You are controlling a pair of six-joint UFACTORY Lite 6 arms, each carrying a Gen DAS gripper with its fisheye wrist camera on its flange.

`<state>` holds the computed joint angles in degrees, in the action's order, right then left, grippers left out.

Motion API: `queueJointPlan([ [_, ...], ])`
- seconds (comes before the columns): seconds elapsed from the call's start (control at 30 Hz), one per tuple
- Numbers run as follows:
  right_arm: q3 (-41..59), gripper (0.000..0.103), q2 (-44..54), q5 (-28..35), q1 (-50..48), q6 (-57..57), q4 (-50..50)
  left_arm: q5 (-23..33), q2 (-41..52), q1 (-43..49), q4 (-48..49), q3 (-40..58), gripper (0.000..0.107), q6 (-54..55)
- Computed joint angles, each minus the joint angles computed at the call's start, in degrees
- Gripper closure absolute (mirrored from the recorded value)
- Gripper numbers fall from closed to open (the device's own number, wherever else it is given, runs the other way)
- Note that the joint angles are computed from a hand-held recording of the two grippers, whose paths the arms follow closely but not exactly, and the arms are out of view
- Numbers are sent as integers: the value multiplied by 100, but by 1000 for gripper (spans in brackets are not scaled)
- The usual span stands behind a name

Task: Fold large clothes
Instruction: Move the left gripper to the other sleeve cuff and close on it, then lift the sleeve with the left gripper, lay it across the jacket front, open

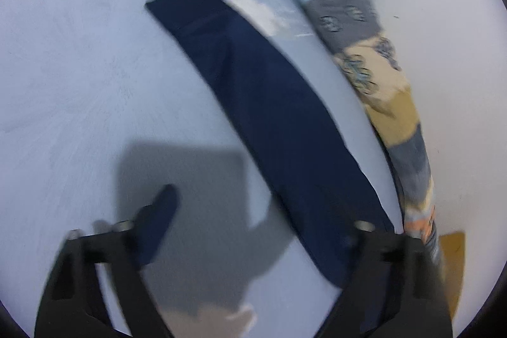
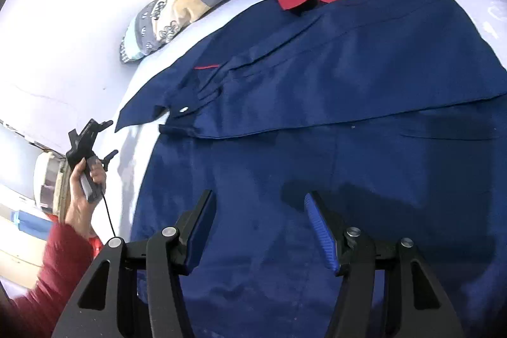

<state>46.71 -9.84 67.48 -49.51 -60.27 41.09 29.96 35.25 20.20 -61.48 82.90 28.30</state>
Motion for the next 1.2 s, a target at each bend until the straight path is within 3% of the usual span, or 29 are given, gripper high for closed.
queueJointPlan([
  [0.03, -3, 42, 24, -20, -8, -13, -26, 125, 303, 100, -243, 253, 48, 146],
  [0.2, 62, 42, 225, -145, -7, -15, -106, 524, 1032, 496, -1790, 949, 48, 1272],
  [0.53, -108, 42, 140, -640, 289, -75, -40, 320, 2697, 518, -1758, 3347, 55, 951],
  [0.57, -95, 42, 170, -651, 288, -86, -9, 204, 2805, 470, -1600, 3560, 63, 789],
  [0.6, -71, 42, 219, -679, 304, -72, 26, 171, 2892, 466, -1679, 3642, 93, 867],
  [0.63, -48, 42, 254, -733, 327, -46, 33, 294, 2961, 506, -1867, 3660, 99, 1018],
  [0.73, -6, 42, 295, -861, 304, -10, 147, 225, 2651, 514, -2552, 3115, 99, 1736],
  [0.83, 100, 42, 366, -815, 165, -5, 291, 169, 2258, 441, -2533, 2855, 99, 1912],
  [1.03, 463, 42, 416, -506, -325, -71, 510, 143, 1112, 61, -1874, 2470, 99, 1584],
  [1.2, 1074, 42, 645, -48, -932, -119, 696, 92, 135, -598, -845, 2419, 99, 604],
])
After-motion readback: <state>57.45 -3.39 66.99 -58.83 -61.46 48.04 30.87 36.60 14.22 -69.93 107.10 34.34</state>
